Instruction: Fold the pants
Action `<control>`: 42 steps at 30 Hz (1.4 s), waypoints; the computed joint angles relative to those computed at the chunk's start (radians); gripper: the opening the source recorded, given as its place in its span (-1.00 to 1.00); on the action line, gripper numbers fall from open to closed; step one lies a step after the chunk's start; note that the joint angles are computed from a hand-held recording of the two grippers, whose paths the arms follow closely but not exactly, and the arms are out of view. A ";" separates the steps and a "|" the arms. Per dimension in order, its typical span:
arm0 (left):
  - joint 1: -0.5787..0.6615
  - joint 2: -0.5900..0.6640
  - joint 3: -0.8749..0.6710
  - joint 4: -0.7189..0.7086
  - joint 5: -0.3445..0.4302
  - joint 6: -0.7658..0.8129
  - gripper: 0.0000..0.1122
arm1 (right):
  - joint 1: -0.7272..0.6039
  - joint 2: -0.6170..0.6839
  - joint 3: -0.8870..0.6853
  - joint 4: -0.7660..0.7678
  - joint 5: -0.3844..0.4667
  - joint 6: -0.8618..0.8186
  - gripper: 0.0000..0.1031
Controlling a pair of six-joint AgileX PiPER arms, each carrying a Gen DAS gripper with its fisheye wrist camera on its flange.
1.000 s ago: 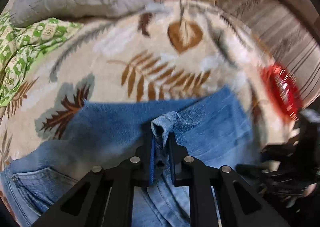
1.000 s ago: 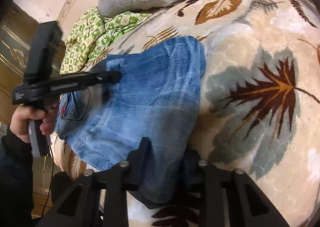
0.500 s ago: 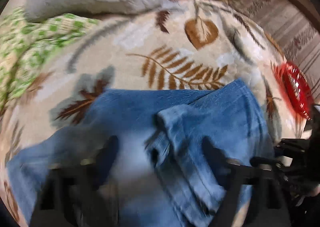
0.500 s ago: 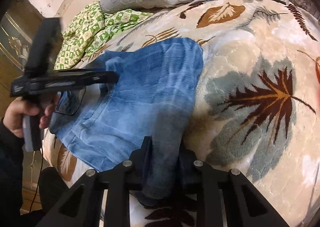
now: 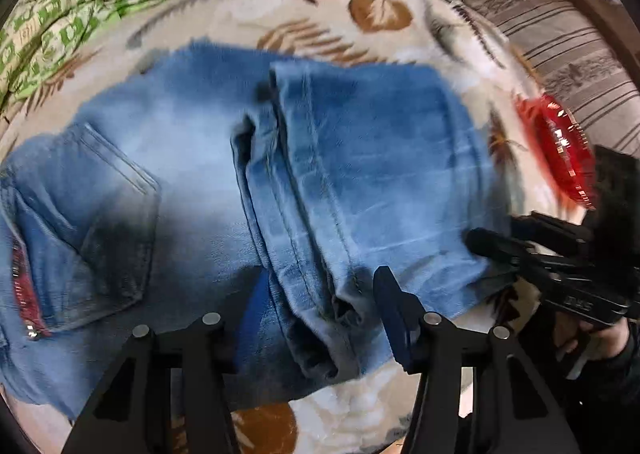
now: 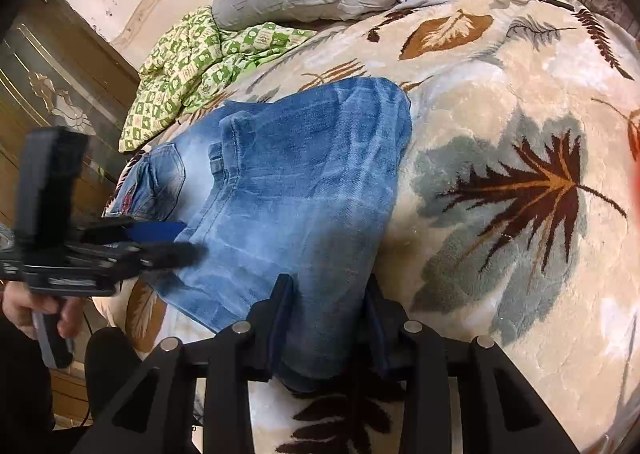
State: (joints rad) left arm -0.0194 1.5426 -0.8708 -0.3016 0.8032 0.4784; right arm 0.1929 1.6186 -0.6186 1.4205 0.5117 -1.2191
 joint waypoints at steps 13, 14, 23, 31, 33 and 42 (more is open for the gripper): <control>0.058 -0.083 0.118 -0.060 -0.072 0.151 -0.65 | 0.043 -0.010 0.024 0.068 -0.067 -0.106 -0.24; 0.079 -0.067 0.108 -0.089 -0.063 0.175 -0.65 | 0.043 -0.008 0.024 0.068 -0.067 -0.106 -0.24; 0.011 -0.077 0.066 0.010 -0.066 0.061 -0.47 | 0.058 -0.007 0.022 0.087 -0.083 -0.108 -0.24; 0.095 -0.319 0.152 0.061 -0.114 -0.040 0.59 | 0.067 -0.021 0.004 -0.012 -0.088 0.009 -0.05; 0.133 -0.368 0.164 0.106 -0.124 -0.058 0.59 | 0.068 -0.038 -0.020 -0.121 -0.072 0.143 0.34; 0.439 -0.379 0.134 0.003 -0.092 0.045 0.84 | 0.193 -0.177 -0.165 -0.715 -0.118 0.701 0.77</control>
